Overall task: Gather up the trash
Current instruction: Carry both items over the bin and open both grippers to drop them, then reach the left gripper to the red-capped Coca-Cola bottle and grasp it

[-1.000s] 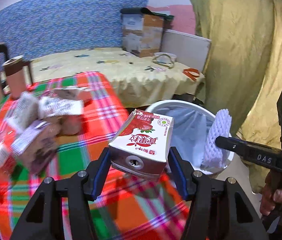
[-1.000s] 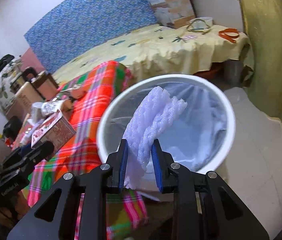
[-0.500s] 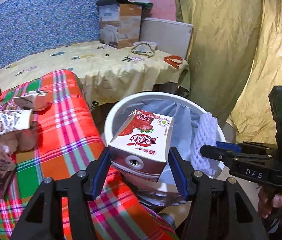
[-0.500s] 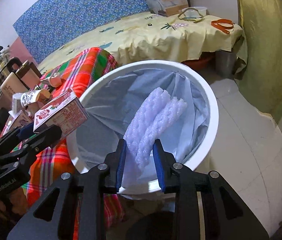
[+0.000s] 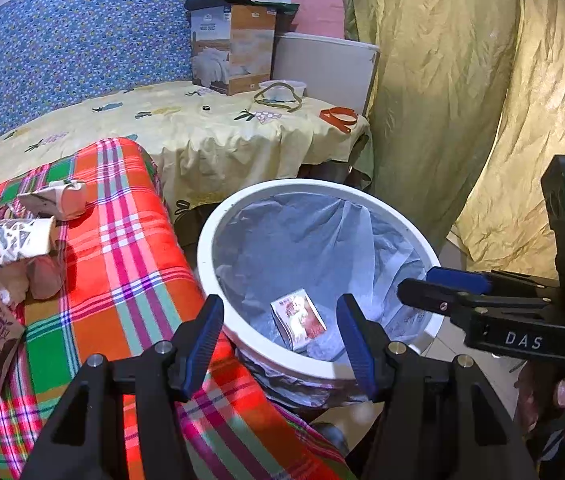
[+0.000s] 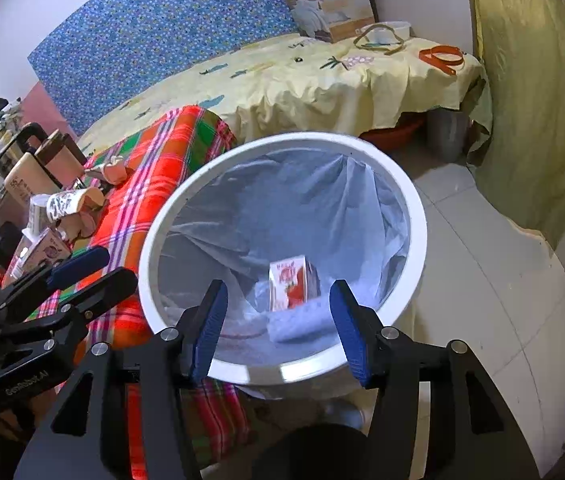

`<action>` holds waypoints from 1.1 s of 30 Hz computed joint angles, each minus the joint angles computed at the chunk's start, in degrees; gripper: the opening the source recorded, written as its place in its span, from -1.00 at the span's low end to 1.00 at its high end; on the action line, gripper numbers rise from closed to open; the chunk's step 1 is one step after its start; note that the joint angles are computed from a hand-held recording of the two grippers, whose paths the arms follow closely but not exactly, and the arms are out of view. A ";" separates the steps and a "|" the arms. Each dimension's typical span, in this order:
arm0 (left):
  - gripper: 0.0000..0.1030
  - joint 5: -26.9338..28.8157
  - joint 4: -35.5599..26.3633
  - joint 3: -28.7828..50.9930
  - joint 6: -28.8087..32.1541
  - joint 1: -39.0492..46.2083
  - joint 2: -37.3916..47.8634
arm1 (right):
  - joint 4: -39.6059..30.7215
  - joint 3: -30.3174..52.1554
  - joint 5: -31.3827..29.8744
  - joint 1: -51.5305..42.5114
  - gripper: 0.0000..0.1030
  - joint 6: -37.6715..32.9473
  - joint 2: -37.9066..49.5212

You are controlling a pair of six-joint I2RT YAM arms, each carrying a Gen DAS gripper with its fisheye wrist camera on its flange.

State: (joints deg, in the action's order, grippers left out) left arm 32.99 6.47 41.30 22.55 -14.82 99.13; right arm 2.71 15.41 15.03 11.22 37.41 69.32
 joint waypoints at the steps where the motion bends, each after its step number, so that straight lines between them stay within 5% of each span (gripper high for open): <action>1: 0.18 0.40 -0.11 -0.45 -0.07 0.65 -0.56 | -0.32 -0.01 0.53 0.51 0.07 0.36 -0.50; 13: 0.17 3.76 -0.55 -5.24 1.48 11.37 -5.94 | 2.21 -0.79 4.74 11.45 0.07 4.65 -3.47; 23: 0.17 5.63 -1.27 -6.75 4.76 21.20 -6.95 | 9.55 2.75 2.74 17.83 0.07 4.62 5.59; 33: 0.17 7.24 -1.32 -4.04 7.86 28.96 -4.14 | 7.90 9.59 2.03 21.55 0.07 5.35 13.69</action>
